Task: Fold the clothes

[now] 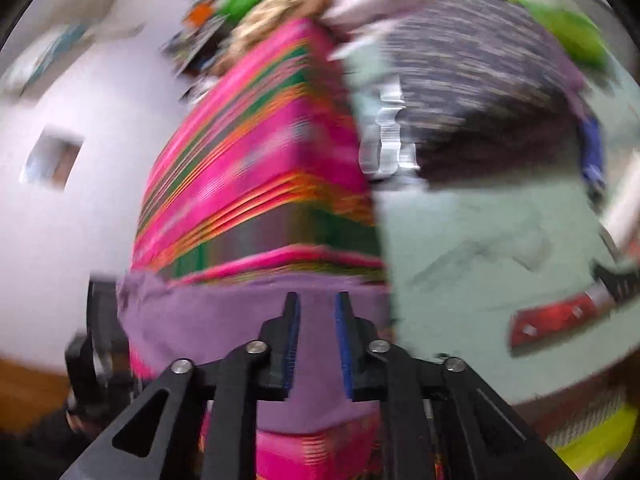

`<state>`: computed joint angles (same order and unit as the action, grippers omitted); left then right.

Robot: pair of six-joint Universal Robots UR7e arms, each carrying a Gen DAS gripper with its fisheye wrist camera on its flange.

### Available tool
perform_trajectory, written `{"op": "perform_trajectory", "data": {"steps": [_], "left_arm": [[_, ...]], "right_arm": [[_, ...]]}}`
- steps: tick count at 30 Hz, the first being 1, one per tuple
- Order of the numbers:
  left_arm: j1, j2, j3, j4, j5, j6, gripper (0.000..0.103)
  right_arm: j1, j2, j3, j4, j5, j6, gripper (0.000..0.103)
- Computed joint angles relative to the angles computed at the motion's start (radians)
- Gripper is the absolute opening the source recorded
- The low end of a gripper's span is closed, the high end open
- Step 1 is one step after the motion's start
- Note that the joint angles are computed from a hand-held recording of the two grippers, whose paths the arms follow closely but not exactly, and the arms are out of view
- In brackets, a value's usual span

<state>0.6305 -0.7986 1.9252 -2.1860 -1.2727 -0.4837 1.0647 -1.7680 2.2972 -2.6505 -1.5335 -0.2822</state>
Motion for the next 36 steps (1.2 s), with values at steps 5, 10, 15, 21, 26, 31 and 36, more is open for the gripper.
{"op": "perform_trajectory", "data": {"steps": [5, 10, 15, 21, 26, 31, 36], "left_arm": [[0.046, -0.125, 0.082, 0.006, 0.096, -0.162, 0.002], [0.104, -0.247, 0.143, 0.009, 0.164, -0.277, 0.004], [0.171, -0.333, 0.174, -0.025, 0.187, -0.307, 0.008], [0.267, -0.383, 0.170, -0.094, 0.161, -0.287, 0.015], [0.344, -0.368, 0.123, -0.099, 0.117, -0.238, 0.016], [0.381, -0.359, 0.101, -0.105, 0.071, -0.193, 0.015], [0.408, -0.383, 0.101, -0.111, 0.021, -0.186, 0.009]], "right_arm": [[0.209, 0.111, -0.001, 0.026, -0.061, -0.057, 0.036], [0.390, 0.262, 0.005, 0.005, -0.152, -0.080, 0.036], [0.536, 0.394, 0.005, -0.032, -0.269, -0.098, 0.036], [0.652, 0.539, -0.040, -0.077, -0.367, -0.051, 0.036], [0.719, 0.656, -0.108, -0.098, -0.434, -0.020, 0.035], [0.761, 0.760, -0.180, -0.100, -0.474, -0.009, 0.023], [0.784, 0.829, -0.233, -0.088, -0.497, -0.002, 0.019]]}}
